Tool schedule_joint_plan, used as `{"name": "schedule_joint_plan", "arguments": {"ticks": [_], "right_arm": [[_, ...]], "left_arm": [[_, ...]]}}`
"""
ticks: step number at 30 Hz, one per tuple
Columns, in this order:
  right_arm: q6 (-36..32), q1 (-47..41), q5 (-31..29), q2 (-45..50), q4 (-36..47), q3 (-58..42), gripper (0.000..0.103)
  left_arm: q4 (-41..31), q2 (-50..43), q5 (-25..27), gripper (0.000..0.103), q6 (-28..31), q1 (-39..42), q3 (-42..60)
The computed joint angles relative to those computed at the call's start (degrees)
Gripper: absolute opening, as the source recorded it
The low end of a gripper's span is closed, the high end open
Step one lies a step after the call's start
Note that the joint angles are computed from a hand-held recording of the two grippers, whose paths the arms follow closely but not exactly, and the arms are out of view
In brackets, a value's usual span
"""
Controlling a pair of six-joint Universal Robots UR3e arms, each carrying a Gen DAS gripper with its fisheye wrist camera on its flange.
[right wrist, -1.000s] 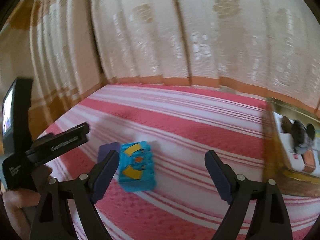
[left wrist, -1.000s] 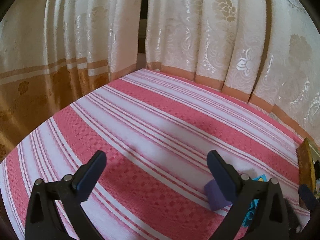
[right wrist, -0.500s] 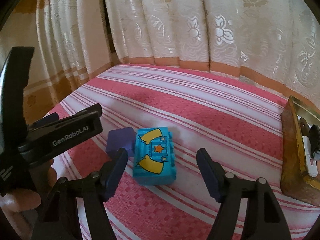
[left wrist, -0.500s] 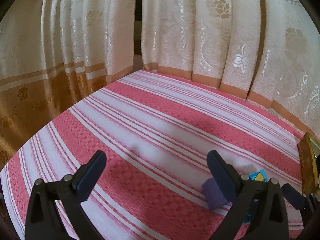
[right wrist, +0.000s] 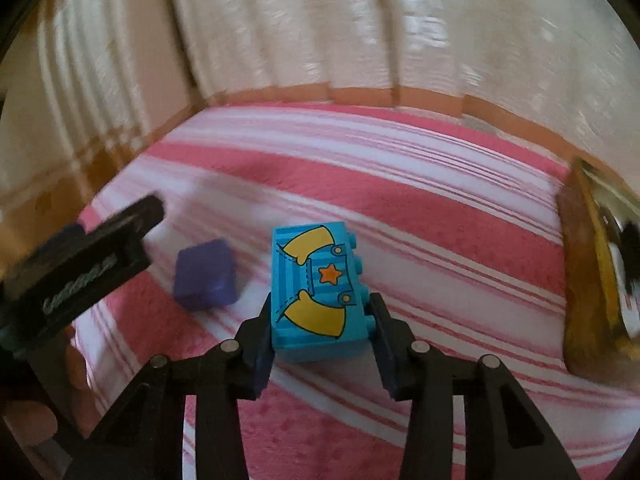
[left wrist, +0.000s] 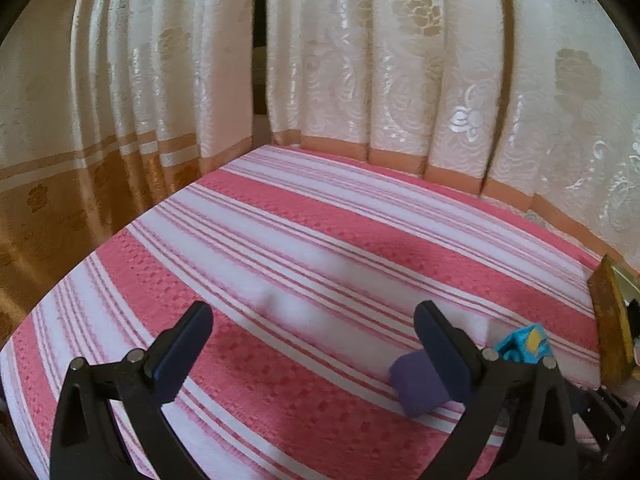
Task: Organize rigid objects
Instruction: 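Grasp the purple block with the left tool while the right tool grasps the blue block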
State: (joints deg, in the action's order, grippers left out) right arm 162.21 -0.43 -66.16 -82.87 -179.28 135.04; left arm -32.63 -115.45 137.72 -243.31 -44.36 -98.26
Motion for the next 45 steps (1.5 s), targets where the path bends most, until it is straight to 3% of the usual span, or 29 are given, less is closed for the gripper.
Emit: {"name": "schedule_joint_plan", "arguments": {"ticks": [4, 6, 11, 15, 18, 22, 23, 24, 25, 30, 33, 37, 45], "right_arm": [[3.1, -5.0, 2.1, -1.8, -7.1, 4.6, 0.045], [4.3, -5.7, 1.1, -1.8, -11.9, 6.0, 0.045], [4.9, -6.5, 0.1, -2.6, -15.6, 7.2, 0.045], [4.3, -6.8, 0.6, -2.7, -15.2, 7.0, 0.046], [4.3, -6.6, 0.4, -2.6, -14.2, 6.5, 0.046], [4.4, -6.6, 0.4, -2.7, -12.9, 6.3, 0.046], [4.4, -6.6, 0.4, -2.7, -12.6, 6.1, 0.046], [4.5, -6.5, 0.3, -2.6, -12.5, 6.0, 0.046], [4.6, -6.5, 0.4, -2.6, -12.5, 5.9, 0.046], [5.2, -7.2, 1.0, -3.2, -13.8, 6.9, 0.046], [5.7, -8.1, 1.9, -3.3, -16.7, 8.2, 0.046], [6.3, -8.4, 1.3, -2.7, -24.0, 10.5, 0.046], [5.8, -9.3, 1.8, -2.8, -27.3, 12.0, 0.046]], "left_arm": [[10.1, -2.6, -3.9, 0.102, 9.2, -0.5, 0.6], [10.5, -4.2, -6.8, 0.102, 12.7, -0.1, 2.9], [1.8, -6.0, -10.7, 0.102, 11.4, 1.9, 8.3], [-5.9, -7.5, -10.5, 0.094, 9.4, 2.0, 12.7], [-11.5, -9.3, -12.9, 0.079, 9.5, 2.8, 16.7], [-6.3, -7.2, -15.6, 0.072, 9.7, 3.7, 12.5], [-6.1, -7.3, -15.4, 0.063, 9.5, 3.5, 12.4], [-5.6, -7.1, -15.0, 0.044, 9.7, 3.3, 12.3], [-5.5, -7.2, -14.7, 0.039, 9.6, 3.1, 12.4], [-0.6, -6.3, -15.7, 0.039, 9.3, 3.4, 9.0], [0.5, -5.4, -13.9, 0.039, 7.5, 2.9, 7.4], [-0.3, -5.4, -7.2, 0.039, 3.9, 0.1, 7.8], [-2.7, -7.0, 1.5, 0.039, 0.8, -3.6, 10.7]]}}
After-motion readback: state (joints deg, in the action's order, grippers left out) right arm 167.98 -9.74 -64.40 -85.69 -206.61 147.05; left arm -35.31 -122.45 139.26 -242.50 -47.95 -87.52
